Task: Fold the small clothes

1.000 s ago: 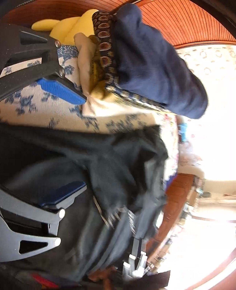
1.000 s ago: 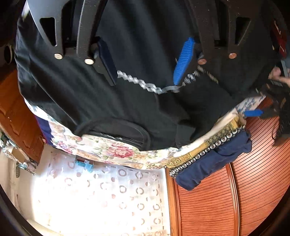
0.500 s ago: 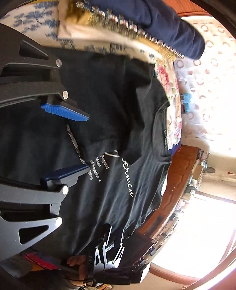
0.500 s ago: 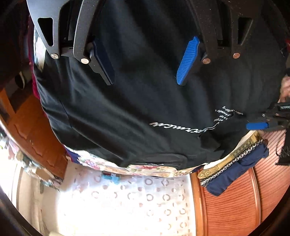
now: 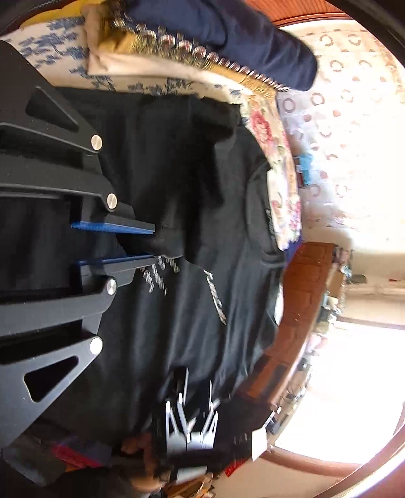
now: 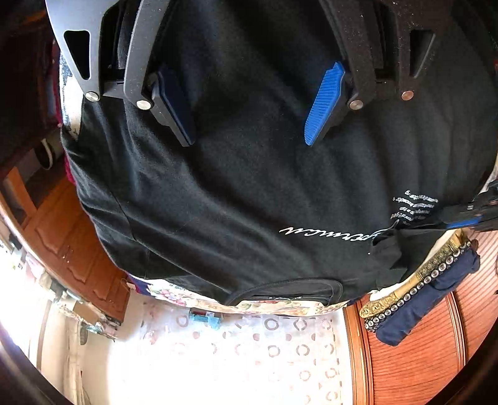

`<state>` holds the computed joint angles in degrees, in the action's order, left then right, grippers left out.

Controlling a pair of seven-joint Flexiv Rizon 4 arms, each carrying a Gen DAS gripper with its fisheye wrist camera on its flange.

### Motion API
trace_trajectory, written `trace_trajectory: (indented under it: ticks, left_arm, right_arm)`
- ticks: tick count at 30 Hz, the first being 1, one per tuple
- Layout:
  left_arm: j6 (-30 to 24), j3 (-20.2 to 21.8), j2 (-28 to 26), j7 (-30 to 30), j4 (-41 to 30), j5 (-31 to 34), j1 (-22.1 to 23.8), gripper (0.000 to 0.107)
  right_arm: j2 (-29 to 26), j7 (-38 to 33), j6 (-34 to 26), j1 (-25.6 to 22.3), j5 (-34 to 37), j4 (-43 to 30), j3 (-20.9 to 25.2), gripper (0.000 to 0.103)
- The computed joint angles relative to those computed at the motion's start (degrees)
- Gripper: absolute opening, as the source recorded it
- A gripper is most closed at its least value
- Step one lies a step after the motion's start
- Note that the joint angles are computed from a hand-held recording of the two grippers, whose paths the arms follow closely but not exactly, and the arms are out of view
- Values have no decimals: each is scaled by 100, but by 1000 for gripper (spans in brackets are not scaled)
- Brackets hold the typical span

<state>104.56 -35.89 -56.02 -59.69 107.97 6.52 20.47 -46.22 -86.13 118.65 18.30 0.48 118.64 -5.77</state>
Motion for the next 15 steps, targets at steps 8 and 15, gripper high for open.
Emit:
trace_trajectory:
  ticks: [8, 15]
  left_arm:
    - [120, -16, 157, -143, 283, 105, 100, 30]
    - [376, -144, 51, -286, 174, 296, 125, 79]
  right_arm:
    - [-53, 2, -147, -76, -111, -176, 7, 79]
    - [-69, 15, -168, -141, -193, -208, 38, 80]
